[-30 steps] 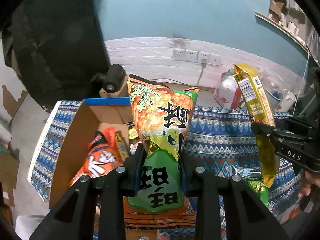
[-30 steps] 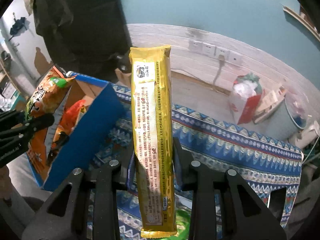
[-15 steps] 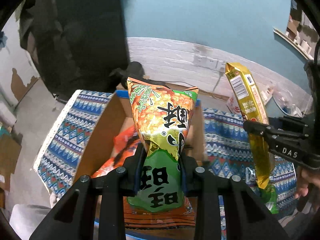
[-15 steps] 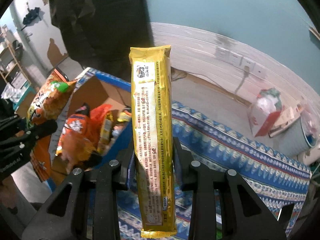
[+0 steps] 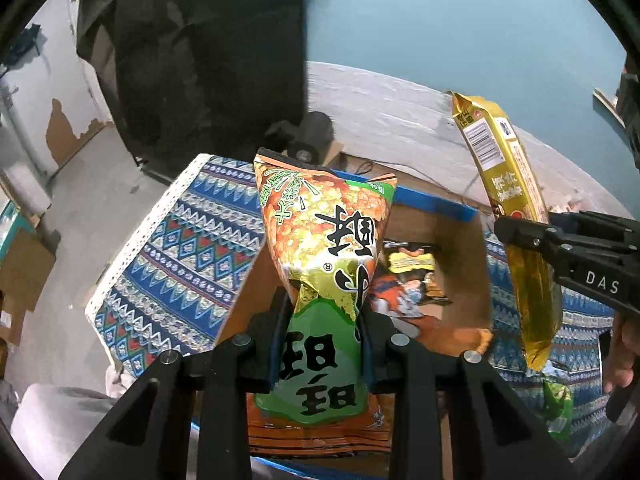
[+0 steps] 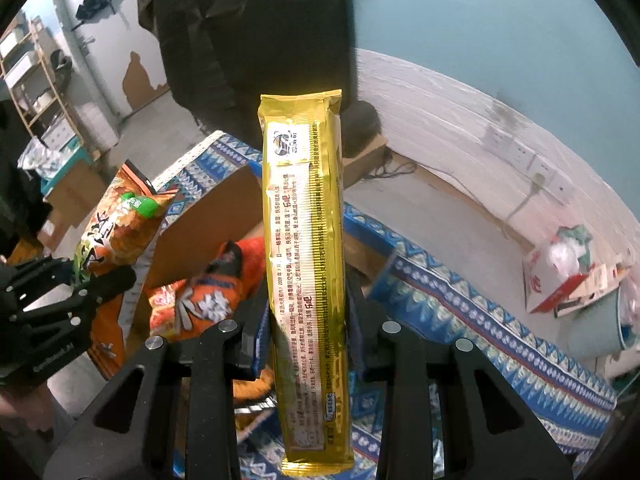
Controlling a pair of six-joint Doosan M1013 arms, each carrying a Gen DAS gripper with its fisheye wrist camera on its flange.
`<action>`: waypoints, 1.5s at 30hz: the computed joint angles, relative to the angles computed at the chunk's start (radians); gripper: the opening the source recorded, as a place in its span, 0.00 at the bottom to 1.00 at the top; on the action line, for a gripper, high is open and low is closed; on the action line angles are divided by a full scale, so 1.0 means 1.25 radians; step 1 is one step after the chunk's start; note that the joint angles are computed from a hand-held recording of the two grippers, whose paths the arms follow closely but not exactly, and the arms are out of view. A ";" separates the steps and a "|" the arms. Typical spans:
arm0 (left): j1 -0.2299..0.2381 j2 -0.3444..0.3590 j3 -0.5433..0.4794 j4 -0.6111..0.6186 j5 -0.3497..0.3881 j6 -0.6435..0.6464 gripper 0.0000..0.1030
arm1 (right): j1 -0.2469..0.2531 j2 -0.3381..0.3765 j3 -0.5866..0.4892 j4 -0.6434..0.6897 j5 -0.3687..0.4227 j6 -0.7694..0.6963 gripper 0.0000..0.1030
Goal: Organize snacks
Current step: 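Lift both held packs and carry them over the box, then open both tools to drop the packs into the box, then move both open tools from the box toward the bags on the cloth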
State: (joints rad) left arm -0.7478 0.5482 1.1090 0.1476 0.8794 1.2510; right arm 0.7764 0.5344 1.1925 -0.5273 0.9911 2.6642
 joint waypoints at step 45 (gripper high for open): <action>-0.027 0.000 -0.005 -0.005 0.030 0.056 0.76 | 0.026 -0.027 0.038 0.003 0.069 0.025 0.70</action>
